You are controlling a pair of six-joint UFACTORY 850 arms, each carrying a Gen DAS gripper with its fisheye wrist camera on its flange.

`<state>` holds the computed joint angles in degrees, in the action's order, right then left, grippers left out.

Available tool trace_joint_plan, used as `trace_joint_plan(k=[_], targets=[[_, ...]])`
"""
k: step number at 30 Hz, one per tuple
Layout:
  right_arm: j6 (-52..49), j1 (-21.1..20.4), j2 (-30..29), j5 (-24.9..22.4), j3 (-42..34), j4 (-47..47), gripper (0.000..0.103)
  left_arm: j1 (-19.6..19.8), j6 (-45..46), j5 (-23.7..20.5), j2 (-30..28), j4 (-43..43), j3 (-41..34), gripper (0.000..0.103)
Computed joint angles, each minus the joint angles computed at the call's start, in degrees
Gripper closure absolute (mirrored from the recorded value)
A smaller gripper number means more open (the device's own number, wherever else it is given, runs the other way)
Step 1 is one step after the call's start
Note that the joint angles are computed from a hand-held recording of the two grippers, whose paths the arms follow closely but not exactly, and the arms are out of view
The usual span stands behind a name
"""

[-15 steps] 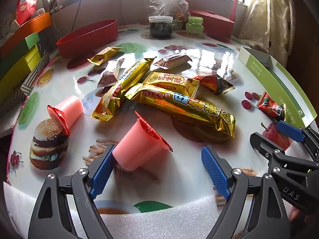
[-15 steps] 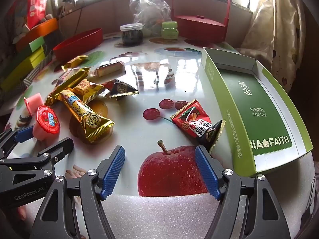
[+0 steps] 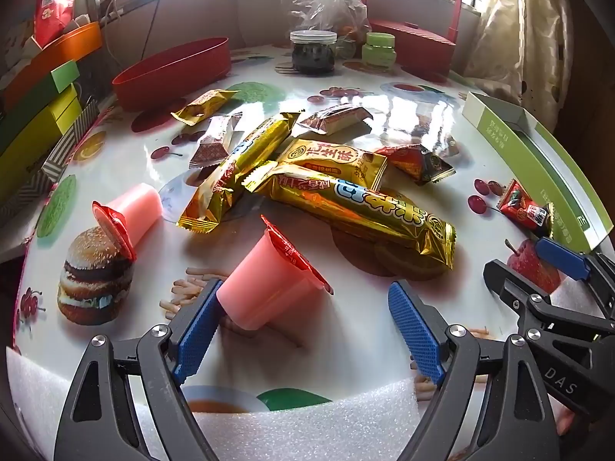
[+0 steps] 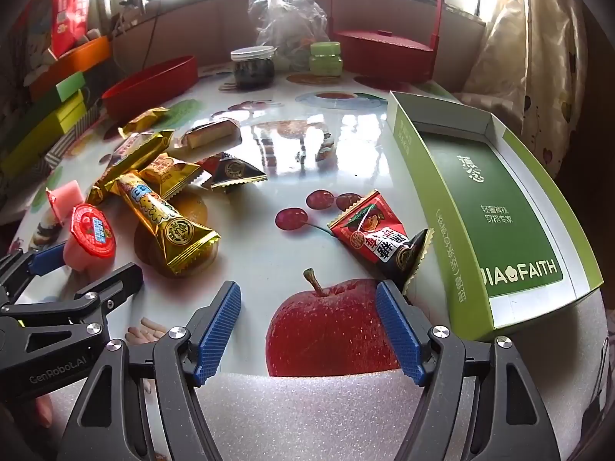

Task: Organize snacks

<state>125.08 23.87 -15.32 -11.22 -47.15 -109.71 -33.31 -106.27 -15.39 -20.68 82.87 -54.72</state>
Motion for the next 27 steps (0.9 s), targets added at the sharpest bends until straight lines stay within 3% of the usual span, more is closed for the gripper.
trace_joint_plan(k=[27], targets=[[1.61, 0.08, 0.29, -0.25, 0.41, -1.50, 0.029, -0.22, -1.42, -0.41, -0.26, 1.19, -0.03, 0.017]])
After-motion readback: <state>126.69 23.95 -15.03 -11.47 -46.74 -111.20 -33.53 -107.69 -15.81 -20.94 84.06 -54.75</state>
